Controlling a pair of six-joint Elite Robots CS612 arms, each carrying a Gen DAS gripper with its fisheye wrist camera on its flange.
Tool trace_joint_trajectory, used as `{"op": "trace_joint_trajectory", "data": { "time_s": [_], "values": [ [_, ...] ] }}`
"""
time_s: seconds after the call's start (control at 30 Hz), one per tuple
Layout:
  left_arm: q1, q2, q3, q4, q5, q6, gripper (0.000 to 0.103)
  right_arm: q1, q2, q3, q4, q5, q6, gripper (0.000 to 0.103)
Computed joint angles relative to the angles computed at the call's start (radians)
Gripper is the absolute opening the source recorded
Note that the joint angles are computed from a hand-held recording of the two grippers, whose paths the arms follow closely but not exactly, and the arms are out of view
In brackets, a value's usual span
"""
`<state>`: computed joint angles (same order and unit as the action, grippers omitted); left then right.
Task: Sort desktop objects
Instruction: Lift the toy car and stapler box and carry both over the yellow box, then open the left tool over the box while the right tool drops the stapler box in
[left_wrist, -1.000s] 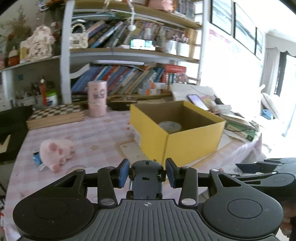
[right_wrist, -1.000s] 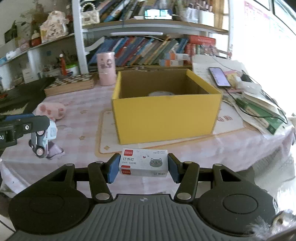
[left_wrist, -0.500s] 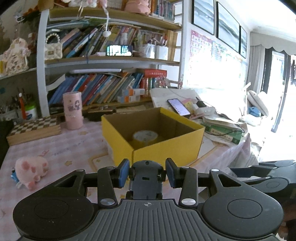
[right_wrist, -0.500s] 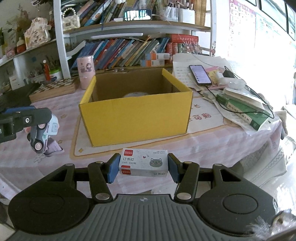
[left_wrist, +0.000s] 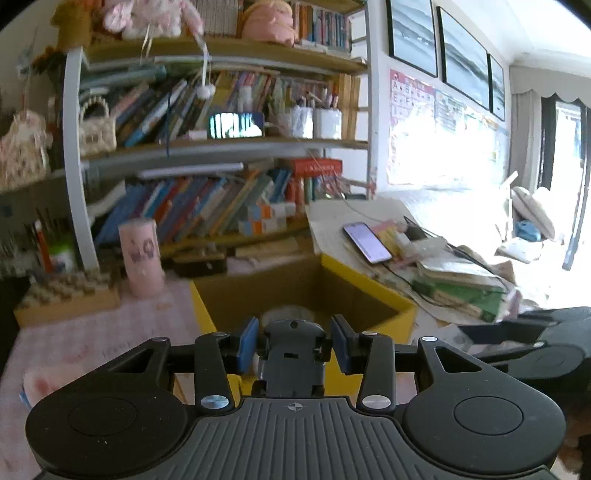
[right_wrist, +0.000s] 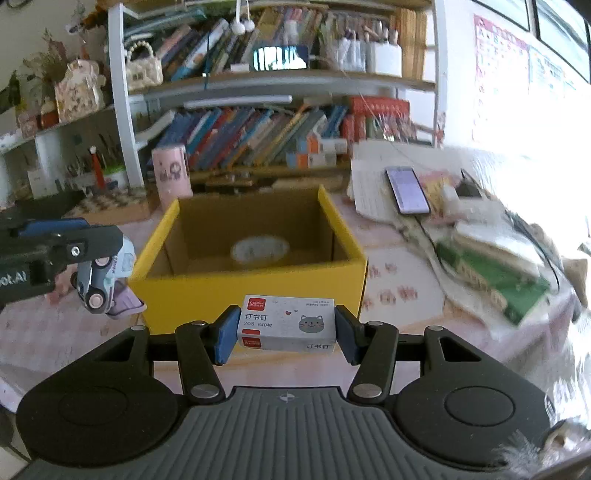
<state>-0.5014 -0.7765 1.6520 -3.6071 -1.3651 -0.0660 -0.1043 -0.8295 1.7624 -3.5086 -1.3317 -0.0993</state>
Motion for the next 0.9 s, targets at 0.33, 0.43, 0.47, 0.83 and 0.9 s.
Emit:
{"op": "trace_joint_trajectory", "data": {
  "time_s": [0.33, 0.43, 0.47, 0.83, 0.9],
  "values": [
    [-0.005, 0.051, -0.126, 0.114, 0.059, -0.006, 0.041, -0.007, 0.06, -0.168, 0.1, 0.071, -0.14, 0.052],
    [-0.004, 0.076, -0.166, 0.149, 0.061, -0.012, 0.041, -0.007, 0.086, -0.236, 0.193, 0.102, -0.214, 0.052],
    [-0.003, 0.086, -0.183, 0.169, 0.057, -0.022, 0.041, -0.007, 0.095, -0.26, 0.233, 0.106, -0.243, 0.052],
    [0.026, 0.163, -0.336, 0.397, 0.018, -0.145, 0.041, 0.013, 0.186, -0.473, 0.564, 0.057, -0.546, 0.052],
    [0.028, 0.172, -0.354, 0.43, 0.017, -0.151, 0.041, 0.019, 0.197, -0.495, 0.601, 0.035, -0.614, 0.052]
  ]
}}
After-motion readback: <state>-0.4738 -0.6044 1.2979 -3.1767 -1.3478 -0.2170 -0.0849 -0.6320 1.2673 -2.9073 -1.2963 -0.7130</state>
